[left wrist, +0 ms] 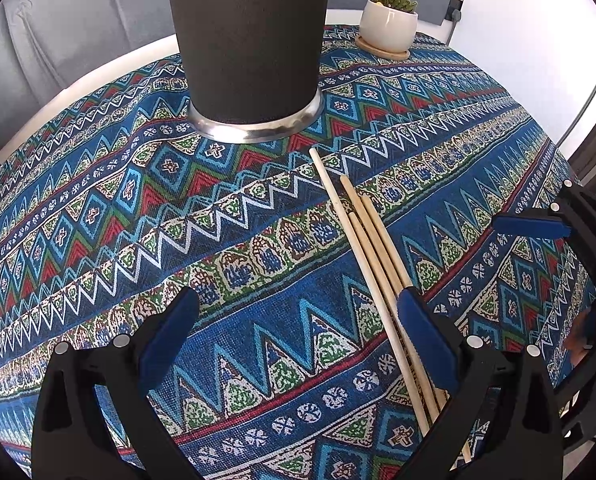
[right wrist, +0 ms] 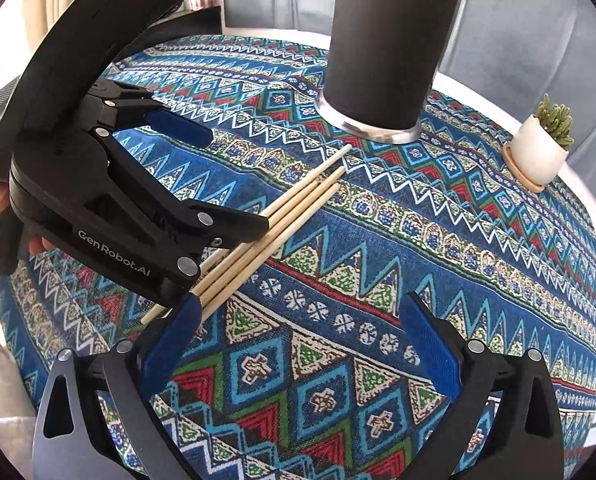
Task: Organize utensils
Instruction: 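Lower the right gripper onto another wooden stick and grasp it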
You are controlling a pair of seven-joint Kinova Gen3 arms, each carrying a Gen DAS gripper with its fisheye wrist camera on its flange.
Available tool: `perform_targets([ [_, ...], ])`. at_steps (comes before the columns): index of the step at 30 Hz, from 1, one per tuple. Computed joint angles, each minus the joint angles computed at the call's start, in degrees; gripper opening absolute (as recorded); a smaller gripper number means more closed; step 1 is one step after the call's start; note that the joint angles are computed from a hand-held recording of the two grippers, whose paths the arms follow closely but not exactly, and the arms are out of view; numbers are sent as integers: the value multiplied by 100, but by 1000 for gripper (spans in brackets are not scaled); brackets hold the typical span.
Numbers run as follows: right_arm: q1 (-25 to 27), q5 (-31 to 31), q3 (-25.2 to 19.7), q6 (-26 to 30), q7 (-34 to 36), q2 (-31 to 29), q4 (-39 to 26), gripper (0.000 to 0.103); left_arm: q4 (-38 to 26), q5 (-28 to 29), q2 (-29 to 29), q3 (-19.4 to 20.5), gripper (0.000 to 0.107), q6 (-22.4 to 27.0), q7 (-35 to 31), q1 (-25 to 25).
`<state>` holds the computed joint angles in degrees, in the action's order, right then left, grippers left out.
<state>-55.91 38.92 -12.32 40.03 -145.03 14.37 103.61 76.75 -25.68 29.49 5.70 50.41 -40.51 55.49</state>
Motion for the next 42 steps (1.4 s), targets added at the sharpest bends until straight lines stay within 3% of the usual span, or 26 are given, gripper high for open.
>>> perform_targets([
  [11,-375,825,5,558,-924,61,72,95,409,-216,-225,-26,98,-121,389,100],
  [14,-304,932,-45,298,-1068,-30,173,95,493,-281,-261,-2,98,-168,445,90],
  [20,-283,850,-84,285,-896,62,84,95,260,-217,-143,73,98,29,379,48],
  [24,-309,710,-67,358,-922,94,-2,95,-237,-281,160,13,98,454,169,186],
  [29,-268,524,-83,476,-733,113,-42,95,108,-219,-44,3,99,226,90,111],
  [35,261,-407,-124,3,-168,46,-59,95,530,-376,-250,-15,99,-69,232,101],
  [42,186,-405,78,-173,-220,69,-18,95,976,-814,-422,-67,99,-464,683,232],
])
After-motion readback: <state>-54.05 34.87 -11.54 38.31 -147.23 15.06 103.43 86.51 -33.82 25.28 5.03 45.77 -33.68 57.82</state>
